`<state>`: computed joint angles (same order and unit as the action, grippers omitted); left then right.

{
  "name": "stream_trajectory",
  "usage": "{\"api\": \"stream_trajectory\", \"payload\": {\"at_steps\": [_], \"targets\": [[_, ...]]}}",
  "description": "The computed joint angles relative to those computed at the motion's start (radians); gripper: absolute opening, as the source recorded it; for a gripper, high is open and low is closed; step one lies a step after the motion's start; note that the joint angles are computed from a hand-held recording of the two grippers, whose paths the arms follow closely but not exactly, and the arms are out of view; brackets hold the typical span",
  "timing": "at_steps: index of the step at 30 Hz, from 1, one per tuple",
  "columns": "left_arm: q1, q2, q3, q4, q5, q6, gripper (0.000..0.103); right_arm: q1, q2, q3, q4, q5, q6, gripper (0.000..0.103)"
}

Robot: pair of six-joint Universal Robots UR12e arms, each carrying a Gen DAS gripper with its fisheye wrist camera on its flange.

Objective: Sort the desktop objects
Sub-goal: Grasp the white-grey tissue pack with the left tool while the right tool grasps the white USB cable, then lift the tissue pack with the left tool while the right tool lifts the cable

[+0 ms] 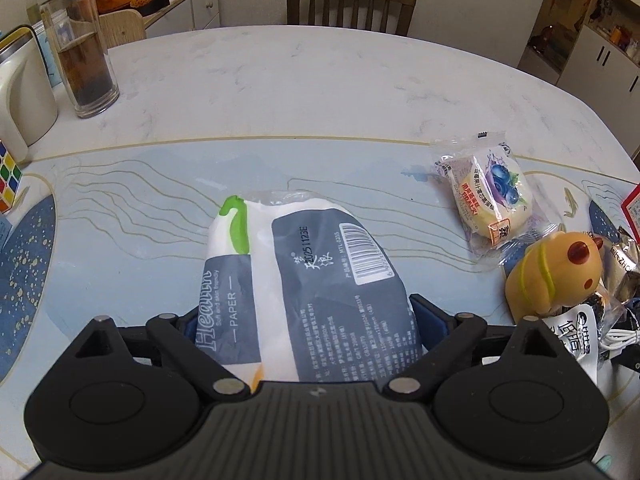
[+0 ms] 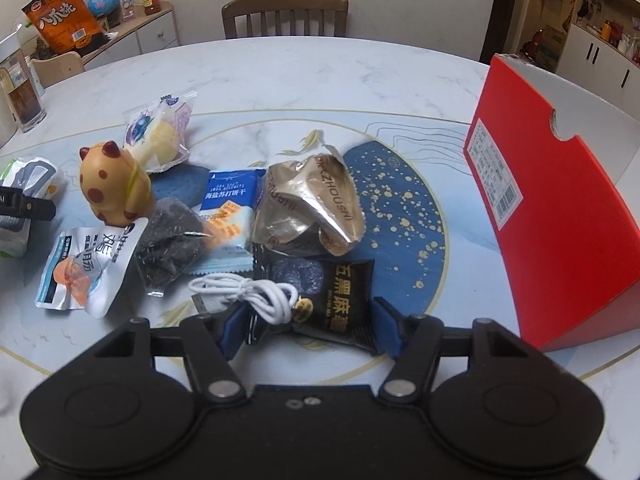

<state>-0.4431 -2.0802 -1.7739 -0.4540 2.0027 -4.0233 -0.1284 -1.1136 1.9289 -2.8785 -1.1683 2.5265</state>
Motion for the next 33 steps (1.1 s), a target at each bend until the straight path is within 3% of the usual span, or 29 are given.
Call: {"api": "stream_trajectory", "payload": {"at_steps": [10,15,30,32,33], "targets": [[-0.011,0.005,-0.011,0.035,0.014,0.016,0.08,-0.01,-0.007,0.011,-0.046,-0.03,0.028,0.056],[-0.013,0.007,-0.014,0.043,0.011,0.017,0.079,-0.011,-0.014,0.025,-0.081,-0.041,0.0,0.056],[-0.019,0.009,-0.019,0.055,0.009,0.02,0.079,-0.025,-0.031,0.043,-0.063,-0.028,-0.007,0.058],[-0.021,0.008,-0.019,0.056,0.011,0.02,0.079,-0.028,-0.034,0.045,-0.071,-0.021,-0.007,0.06],[-0.021,0.009,-0.019,0.055,0.01,0.019,0.079,-0.03,-0.037,0.047,-0.075,-0.011,-0.01,0.067]]}}
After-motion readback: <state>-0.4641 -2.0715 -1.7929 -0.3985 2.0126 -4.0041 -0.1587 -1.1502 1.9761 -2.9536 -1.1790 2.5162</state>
